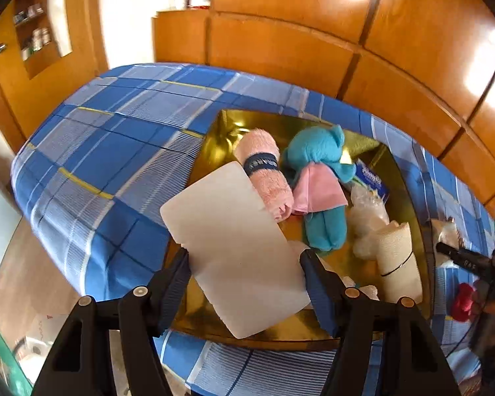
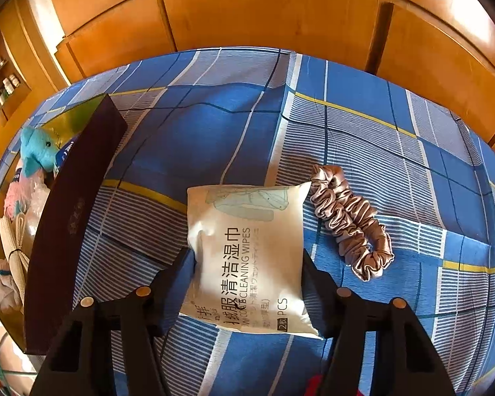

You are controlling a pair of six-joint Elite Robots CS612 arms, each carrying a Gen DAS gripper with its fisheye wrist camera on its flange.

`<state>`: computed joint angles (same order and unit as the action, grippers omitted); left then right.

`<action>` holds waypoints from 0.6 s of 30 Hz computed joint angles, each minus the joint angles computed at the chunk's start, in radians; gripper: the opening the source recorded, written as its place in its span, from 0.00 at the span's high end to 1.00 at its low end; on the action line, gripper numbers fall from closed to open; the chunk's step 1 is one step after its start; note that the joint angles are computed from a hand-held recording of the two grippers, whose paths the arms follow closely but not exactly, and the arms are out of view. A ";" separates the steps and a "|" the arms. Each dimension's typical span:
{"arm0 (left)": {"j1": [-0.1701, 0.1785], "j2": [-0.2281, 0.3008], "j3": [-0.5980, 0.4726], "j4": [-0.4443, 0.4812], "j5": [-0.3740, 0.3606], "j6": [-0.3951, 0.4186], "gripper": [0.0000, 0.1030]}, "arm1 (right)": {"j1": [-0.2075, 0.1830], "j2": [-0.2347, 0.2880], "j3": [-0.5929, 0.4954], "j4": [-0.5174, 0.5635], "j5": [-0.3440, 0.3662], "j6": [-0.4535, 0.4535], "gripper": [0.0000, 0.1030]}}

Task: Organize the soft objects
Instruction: 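Carry the white pad into the tray while the right tool reaches the cleaning-wipes pack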

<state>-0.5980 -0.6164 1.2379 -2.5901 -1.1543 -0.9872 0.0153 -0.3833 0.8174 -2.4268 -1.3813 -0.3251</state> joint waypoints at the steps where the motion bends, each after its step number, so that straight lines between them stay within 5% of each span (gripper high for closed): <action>1: 0.002 0.008 -0.014 0.013 -0.002 0.009 0.34 | 0.000 0.000 -0.002 0.005 -0.001 0.000 0.40; 8: 0.022 0.062 -0.100 0.061 -0.076 0.057 0.30 | 0.004 0.009 -0.022 0.024 -0.008 0.006 0.40; 18: 0.027 0.070 -0.105 0.080 -0.079 -0.006 0.20 | 0.004 0.008 -0.018 0.019 -0.011 0.008 0.40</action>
